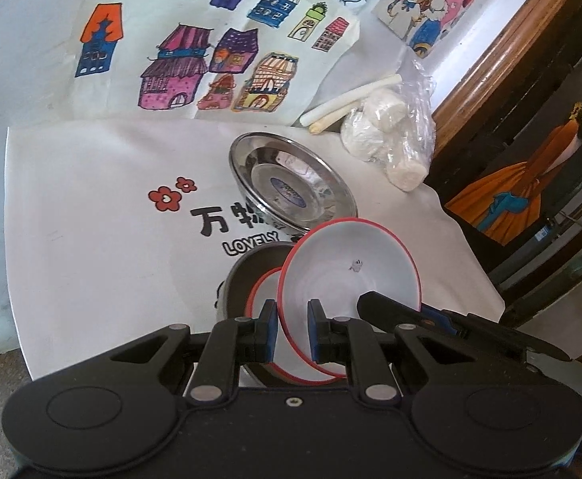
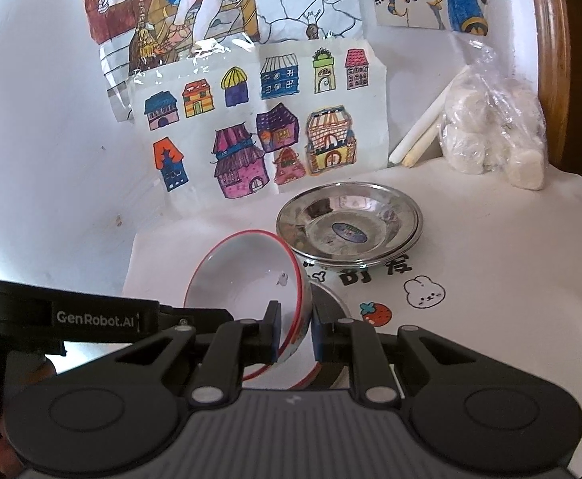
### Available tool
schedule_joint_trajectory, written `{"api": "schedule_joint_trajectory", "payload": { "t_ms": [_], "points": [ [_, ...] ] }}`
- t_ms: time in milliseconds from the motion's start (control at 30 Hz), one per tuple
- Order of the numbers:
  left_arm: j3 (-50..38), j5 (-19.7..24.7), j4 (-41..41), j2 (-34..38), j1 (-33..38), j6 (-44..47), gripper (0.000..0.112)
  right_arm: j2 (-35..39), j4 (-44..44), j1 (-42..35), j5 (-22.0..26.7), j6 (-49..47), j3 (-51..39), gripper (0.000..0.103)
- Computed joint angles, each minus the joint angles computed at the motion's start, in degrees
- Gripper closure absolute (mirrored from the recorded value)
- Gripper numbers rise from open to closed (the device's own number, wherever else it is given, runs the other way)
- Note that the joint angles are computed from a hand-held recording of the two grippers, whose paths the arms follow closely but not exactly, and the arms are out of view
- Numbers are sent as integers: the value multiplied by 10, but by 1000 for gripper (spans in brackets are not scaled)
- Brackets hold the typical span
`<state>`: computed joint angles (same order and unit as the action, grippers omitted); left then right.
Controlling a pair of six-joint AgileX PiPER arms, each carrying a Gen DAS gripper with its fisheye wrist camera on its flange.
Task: Organize plates and bowls
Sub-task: 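Lower the second white bowl into the first white bowl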
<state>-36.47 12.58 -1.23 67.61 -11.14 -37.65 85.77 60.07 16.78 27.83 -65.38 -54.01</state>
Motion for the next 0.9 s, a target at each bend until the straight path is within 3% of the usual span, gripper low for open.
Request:
{"api": "schedule_joint_trajectory", "payload": {
  "t_ms": [900],
  "points": [
    [-4, 8, 35, 10, -2, -31, 94, 23, -41, 1, 23, 51, -23, 85]
  ]
}}
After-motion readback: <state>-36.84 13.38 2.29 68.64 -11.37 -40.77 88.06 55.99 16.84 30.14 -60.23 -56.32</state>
